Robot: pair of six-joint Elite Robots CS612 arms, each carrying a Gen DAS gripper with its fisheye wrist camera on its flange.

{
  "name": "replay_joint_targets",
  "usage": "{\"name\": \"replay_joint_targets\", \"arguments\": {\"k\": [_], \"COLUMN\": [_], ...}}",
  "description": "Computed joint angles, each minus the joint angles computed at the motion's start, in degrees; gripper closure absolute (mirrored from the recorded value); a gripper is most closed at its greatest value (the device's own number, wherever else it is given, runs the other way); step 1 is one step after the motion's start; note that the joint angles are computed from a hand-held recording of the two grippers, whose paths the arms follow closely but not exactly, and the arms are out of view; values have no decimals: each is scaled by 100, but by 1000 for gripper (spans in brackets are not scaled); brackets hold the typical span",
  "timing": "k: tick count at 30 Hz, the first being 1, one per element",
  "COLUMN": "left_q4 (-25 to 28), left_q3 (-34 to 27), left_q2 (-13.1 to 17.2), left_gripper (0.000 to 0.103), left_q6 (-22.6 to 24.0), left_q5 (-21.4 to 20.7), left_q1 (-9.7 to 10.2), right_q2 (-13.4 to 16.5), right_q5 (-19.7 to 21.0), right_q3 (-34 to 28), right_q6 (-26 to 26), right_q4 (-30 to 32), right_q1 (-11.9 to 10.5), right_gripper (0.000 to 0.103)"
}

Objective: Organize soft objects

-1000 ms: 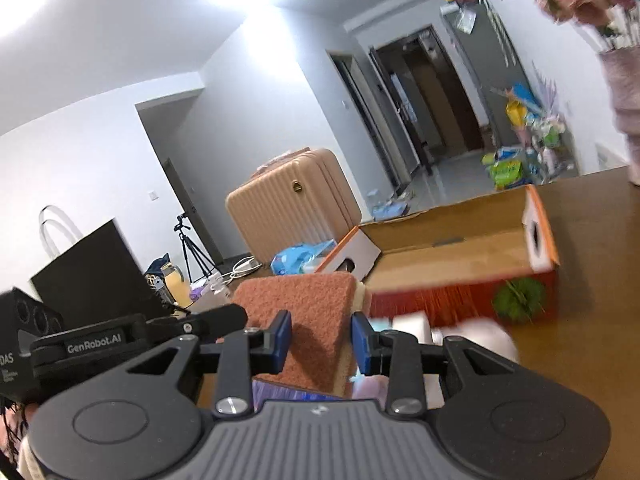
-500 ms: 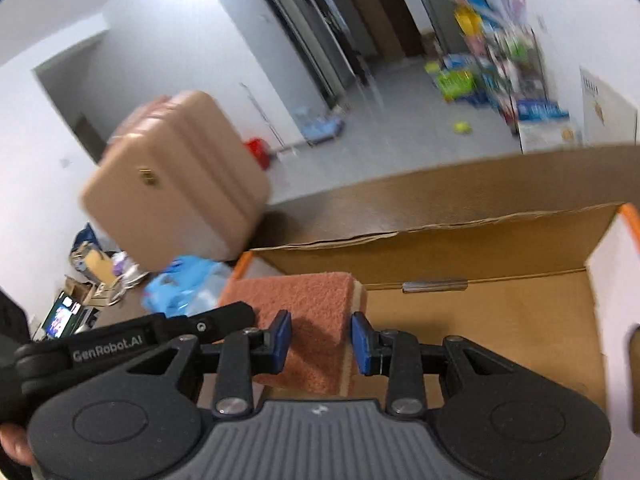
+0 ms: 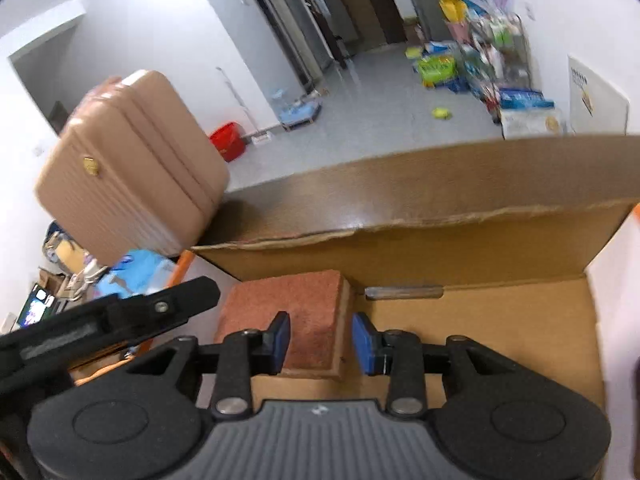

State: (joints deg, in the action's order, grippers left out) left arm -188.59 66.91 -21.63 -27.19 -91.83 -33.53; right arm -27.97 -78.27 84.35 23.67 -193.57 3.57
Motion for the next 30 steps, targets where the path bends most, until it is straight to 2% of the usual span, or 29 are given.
{"name": "replay_joint_targets", "arguments": {"k": [4,8,11,13,15,18,21,24,27,29,30], "left_q4": [-457,-1056,-1574,-2076,-2499,-2879,-3424,-4101,-4493,-4697,-4846], "left_q3": [489,1255,1883,2389,2862,3535,4133,4624,5069,5328,5465], "left_q2": [-331,-839,-1199,-1414,-1577,-1787,-1837,-1734,-1655,-1594,-1547], "left_gripper": [46,44,38,34,31,24,20,15,13,13,13], "left_q6": [216,500,757,953,1083,1271,1632,1939,1585,1335,1117], "left_q5": [35,178,265,505,695,950,1461,1937,1928,2109,2227], "left_q1": [-44,-115,-188,-289,-396,-564,-806,-1052,-1185,-1295,-1357], "right_q2": [-367,-764,-1010,-1171,-1282,-1375,-1371,-1275,-1004,-726,-539], "right_q5": [-117,-303,-142,70,209,115,-66,-346,-744,-961,-1104], "right_q3": [588,1299,1881,2315,2718,3284,3760,4145,4341,4399,4412], "right_q6": [-340,-627,-701,-863,-974,-1102,-1255,-1397,-1424,-1386,-1359], "right_q4": [-420,-903,-1438,-1801,-2240,-3041,-3865,-4608,-5389,-5996,-6339], "right_q1": [-75,-153,-254,-318,-343,-273,-121,102,416,628,758], "right_gripper": [65,62,58,48,48,48,43,40,30,18,16]}}
